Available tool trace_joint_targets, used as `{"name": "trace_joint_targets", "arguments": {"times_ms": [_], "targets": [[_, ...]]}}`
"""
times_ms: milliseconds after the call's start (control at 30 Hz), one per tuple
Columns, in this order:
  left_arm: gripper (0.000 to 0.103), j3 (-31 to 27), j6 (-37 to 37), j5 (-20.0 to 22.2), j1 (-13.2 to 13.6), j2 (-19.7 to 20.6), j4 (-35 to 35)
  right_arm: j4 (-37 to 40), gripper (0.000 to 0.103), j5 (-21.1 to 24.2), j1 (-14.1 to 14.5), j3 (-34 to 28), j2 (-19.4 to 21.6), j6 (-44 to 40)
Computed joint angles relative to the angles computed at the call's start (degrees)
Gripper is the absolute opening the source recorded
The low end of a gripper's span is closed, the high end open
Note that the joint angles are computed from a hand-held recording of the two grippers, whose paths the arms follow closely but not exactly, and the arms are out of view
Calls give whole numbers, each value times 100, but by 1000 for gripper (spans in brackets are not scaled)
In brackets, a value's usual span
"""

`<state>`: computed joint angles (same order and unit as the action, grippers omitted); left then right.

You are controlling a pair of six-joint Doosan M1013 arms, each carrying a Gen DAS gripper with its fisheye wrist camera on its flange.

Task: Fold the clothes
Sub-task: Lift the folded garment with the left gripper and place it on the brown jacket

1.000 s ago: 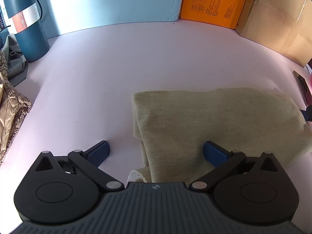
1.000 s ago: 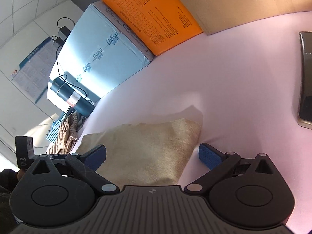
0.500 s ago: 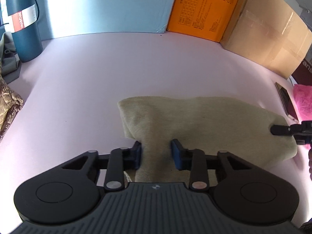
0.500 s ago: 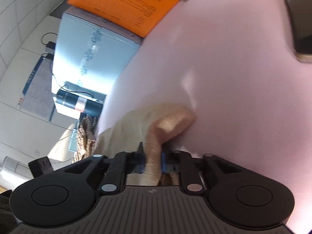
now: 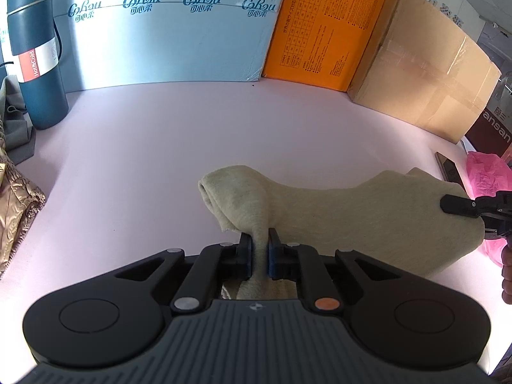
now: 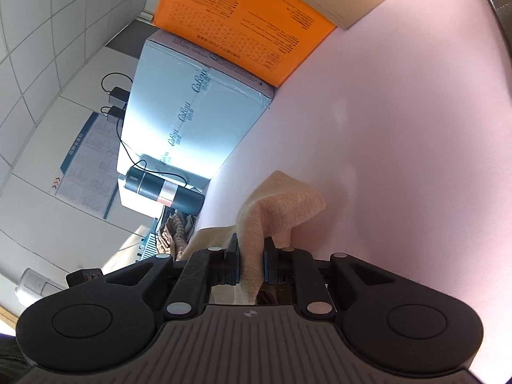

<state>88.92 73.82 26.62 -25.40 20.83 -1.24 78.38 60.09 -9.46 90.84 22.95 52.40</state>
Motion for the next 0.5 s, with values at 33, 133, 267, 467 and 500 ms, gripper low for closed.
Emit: {"name": "trace_joint_targets", "arguments": {"times_ms": [33, 133, 267, 467, 500], "targets": [[8, 9, -57, 15, -7, -25, 97, 35, 12, 0, 14, -10, -4, -27], [8, 21, -394, 64, -20, -84, 446, 117, 12, 5, 61, -42, -9, -84], [8, 69, -1023, 130, -31, -179, 1020, 235, 12, 58, 146, -101, 4, -143], [8, 261, -1810, 197, 13, -392, 1770, 397, 12, 263, 327, -279, 97, -180], [8, 295, -1957, 208, 22, -433, 1906, 404, 12, 307, 367, -333, 128, -180]]}}
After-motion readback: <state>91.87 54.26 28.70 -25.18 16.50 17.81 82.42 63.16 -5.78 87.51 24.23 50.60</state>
